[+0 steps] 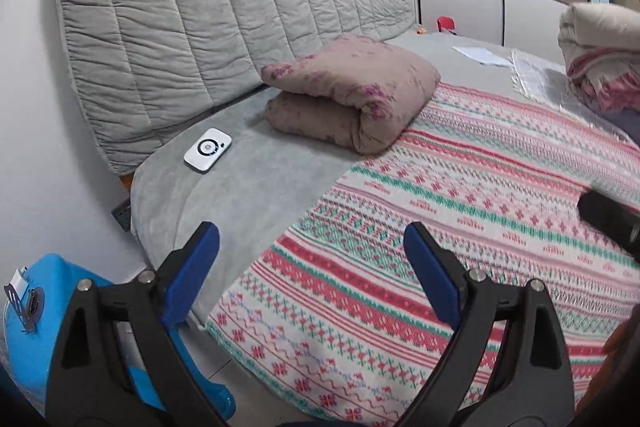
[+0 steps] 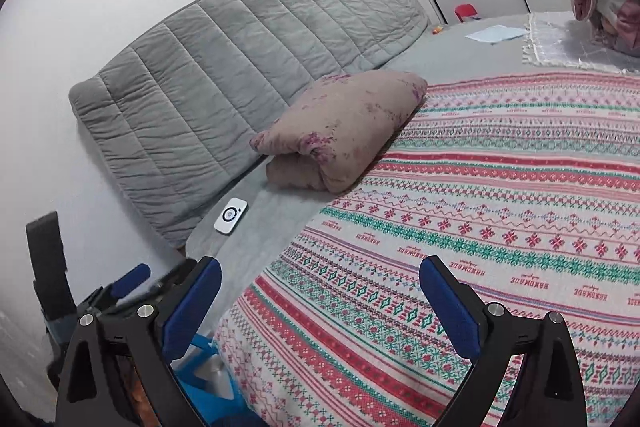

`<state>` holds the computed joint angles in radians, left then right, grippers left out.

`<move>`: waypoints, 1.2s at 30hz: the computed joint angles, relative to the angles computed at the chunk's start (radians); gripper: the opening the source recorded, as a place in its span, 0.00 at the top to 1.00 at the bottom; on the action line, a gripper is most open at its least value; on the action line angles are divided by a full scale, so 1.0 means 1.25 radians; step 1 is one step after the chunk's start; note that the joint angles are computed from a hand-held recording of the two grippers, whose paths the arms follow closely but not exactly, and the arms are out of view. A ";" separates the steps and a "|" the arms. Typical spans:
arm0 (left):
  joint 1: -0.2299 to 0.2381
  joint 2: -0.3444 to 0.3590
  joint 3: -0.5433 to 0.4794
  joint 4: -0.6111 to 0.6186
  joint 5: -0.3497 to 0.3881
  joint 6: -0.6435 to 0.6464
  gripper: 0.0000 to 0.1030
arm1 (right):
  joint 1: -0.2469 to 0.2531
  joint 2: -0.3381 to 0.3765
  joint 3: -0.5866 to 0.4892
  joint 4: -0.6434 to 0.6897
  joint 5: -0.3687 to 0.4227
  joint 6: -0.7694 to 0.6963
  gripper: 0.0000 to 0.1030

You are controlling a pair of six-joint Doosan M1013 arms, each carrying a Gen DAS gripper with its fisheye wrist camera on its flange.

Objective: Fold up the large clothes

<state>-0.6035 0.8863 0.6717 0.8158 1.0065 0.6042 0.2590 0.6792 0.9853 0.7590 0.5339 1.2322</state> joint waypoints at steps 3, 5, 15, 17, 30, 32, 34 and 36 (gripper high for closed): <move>-0.007 -0.009 0.028 0.032 -0.012 -0.044 0.09 | 0.002 -0.010 0.015 -0.005 -0.024 -0.008 0.03; -0.007 -0.013 0.046 0.038 -0.035 -0.060 0.07 | 0.006 -0.013 0.018 -0.037 -0.029 0.003 0.03; 0.008 0.012 0.036 -0.036 -0.026 -0.055 0.04 | 0.027 -0.011 0.011 -0.225 -0.029 0.105 0.02; 0.011 0.011 0.038 -0.051 -0.027 -0.057 0.04 | 0.030 -0.009 0.009 -0.256 -0.029 0.126 0.02; -0.005 -0.002 0.072 0.066 -0.015 -0.151 0.01 | 0.040 0.000 -0.005 -0.351 -0.020 0.186 0.02; -0.006 -0.003 0.073 0.070 -0.014 -0.155 0.01 | 0.040 -0.001 -0.002 -0.358 -0.023 0.191 0.02; -0.006 -0.003 0.073 0.068 -0.011 -0.155 0.01 | 0.040 -0.002 -0.001 -0.363 -0.023 0.195 0.02; -0.005 -0.003 0.073 0.063 -0.014 -0.151 0.01 | 0.039 -0.003 0.000 -0.361 -0.026 0.193 0.02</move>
<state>-0.6094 0.8826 0.7624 0.8947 0.9886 0.4160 0.3078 0.6752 0.9858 0.3082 0.5013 1.4740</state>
